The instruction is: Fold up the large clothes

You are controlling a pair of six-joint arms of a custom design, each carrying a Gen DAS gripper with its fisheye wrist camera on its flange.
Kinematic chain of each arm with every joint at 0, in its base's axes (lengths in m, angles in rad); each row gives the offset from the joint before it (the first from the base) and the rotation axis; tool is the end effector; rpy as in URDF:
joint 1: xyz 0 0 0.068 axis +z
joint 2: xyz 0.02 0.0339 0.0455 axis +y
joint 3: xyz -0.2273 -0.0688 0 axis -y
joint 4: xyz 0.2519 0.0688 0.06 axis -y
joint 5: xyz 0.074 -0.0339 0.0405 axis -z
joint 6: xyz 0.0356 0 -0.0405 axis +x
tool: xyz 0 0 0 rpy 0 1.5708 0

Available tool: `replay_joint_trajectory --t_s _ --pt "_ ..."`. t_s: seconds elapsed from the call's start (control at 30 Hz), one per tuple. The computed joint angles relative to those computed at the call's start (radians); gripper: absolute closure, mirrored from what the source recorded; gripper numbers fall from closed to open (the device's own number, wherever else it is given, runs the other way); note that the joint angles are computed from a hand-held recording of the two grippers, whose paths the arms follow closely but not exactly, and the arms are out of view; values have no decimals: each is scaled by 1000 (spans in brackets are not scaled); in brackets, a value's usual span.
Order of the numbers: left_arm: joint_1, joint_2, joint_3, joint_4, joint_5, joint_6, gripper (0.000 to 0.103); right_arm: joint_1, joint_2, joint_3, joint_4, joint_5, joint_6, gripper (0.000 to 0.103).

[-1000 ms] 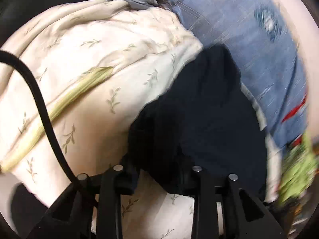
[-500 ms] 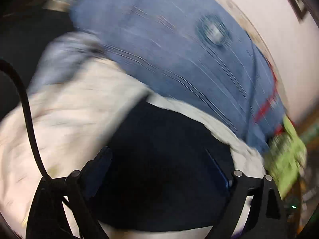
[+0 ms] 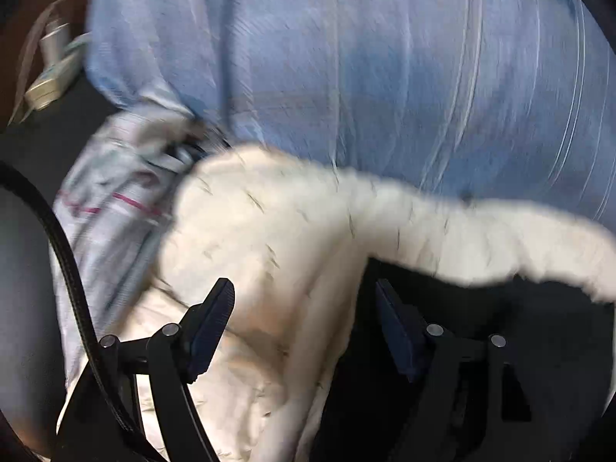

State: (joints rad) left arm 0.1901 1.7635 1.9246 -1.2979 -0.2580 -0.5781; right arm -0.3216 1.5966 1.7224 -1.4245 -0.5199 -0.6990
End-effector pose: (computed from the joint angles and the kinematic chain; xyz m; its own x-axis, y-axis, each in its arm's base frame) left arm 0.3401 0.0747 0.3379 -0.5888 -0.6513 -0.4787 -0.7281 0.6845 -0.0359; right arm 0.2868 -0.0769 0.3308 -0.7945 -0.3239 -0.5136 -0.4750 0.8585 0.1934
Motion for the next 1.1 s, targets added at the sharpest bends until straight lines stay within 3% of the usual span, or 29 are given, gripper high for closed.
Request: replay_joint_trajectory --t_s 0.1,0.17,0.27,0.4,0.47,0.57,0.63,0.7,0.83,0.9,1.1 --pt "-45 -70 0 16 -4 25 26 13 -15 -19 23 15 10 33" --pt "-125 -65 27 12 23 57 16 20 -24 -38 45 16 24 33" --pt "-244 -5 54 -4 58 79 15 17 -40 -61 59 17 23 33" --pt "-292 242 197 -77 -154 94 13 30 -82 -105 85 40 16 30" --pt "-264 267 190 -57 -161 83 6 40 -101 -128 104 50 22 27" --pt "-235 301 348 -136 -245 38 7 57 -128 -161 138 75 37 25" --pt "-233 241 358 -154 -294 5 5 69 -144 -177 158 92 51 24" --pt "-235 82 241 -105 -264 -9 3 80 -159 -188 171 111 64 24" --pt "-335 -155 40 -111 -277 -101 1 77 -166 -164 145 103 105 24" --pt "-437 -272 -61 -143 -286 -197 1 75 -175 -151 133 101 125 24" --pt "-667 -425 -276 -239 -293 -532 1 100 -250 -156 133 124 109 24"
